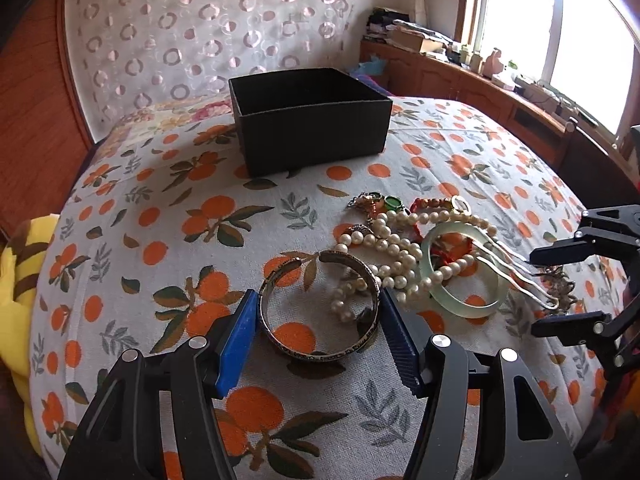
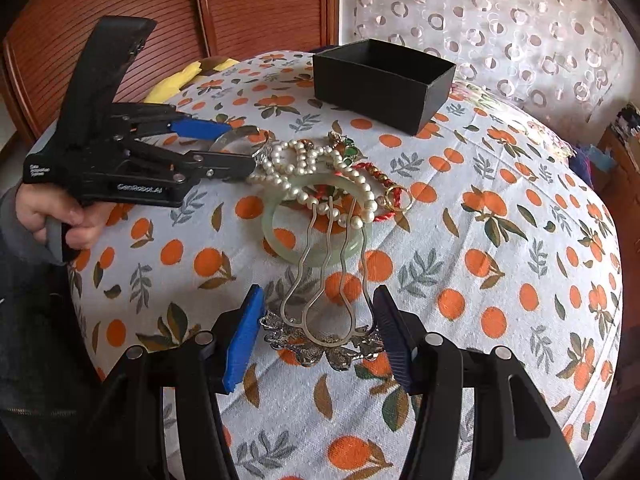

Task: Organize jewelry
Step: 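Close the right tool on the ornate silver hairpin and lift it, then grasp the silver bangle with the left tool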

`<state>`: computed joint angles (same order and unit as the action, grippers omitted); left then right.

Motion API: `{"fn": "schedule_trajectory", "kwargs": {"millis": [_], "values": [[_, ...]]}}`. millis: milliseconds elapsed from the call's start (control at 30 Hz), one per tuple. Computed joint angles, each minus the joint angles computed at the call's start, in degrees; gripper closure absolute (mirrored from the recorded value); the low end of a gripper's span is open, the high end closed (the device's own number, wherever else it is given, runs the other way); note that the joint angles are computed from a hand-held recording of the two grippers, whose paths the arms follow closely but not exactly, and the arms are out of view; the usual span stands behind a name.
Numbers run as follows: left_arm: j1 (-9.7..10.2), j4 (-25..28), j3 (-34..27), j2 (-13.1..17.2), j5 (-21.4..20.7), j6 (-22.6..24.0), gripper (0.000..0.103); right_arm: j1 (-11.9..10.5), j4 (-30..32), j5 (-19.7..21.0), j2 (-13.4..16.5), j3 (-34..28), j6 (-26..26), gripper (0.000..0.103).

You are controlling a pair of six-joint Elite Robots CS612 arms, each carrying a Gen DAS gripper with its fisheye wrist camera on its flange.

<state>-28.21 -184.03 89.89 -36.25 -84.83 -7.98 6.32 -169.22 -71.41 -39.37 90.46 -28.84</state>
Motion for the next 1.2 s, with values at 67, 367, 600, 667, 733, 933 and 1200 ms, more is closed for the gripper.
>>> {"fn": "schedule_trajectory", "kwargs": {"millis": [67, 367, 600, 667, 733, 933, 1200], "values": [[-0.10, 0.51, -0.12, 0.00, 0.54, 0.32, 0.044, -0.10, 0.13, -0.11, -0.21, 0.32, -0.37, 0.044], [-0.16, 0.59, -0.27, 0.10, 0.76, 0.03, 0.045, -0.87, -1.73, -1.45, -0.55, 1.43, 0.82, 0.044], [-0.02, -1.51, 0.11, -0.25, -0.02, -0.57, 0.045, -0.93, -5.68, -1.18, -0.27, 1.04, 2.82, 0.044], [0.00, -1.95, 0.13, -0.42, -0.25, -0.29, 0.045, -0.90, -6.13, -1.16, -0.15, 0.64, 3.17, 0.044], [0.00, -2.38, -0.02, -0.55, -0.46, 0.05, 0.045, -0.90, -6.61, -1.30, -0.10, 0.27, 3.37, 0.044], [0.10, -2.35, -1.82, -0.39, -0.54, 1.17, 0.045, -1.13, -7.72, -0.82, 0.33, -1.92, 4.35, 0.044], [0.60, -0.73, -5.58, 0.36, 0.41, 1.80, 0.045, -1.12, -7.39, 1.18, 2.42, -7.53, 4.89, 0.044]]}}
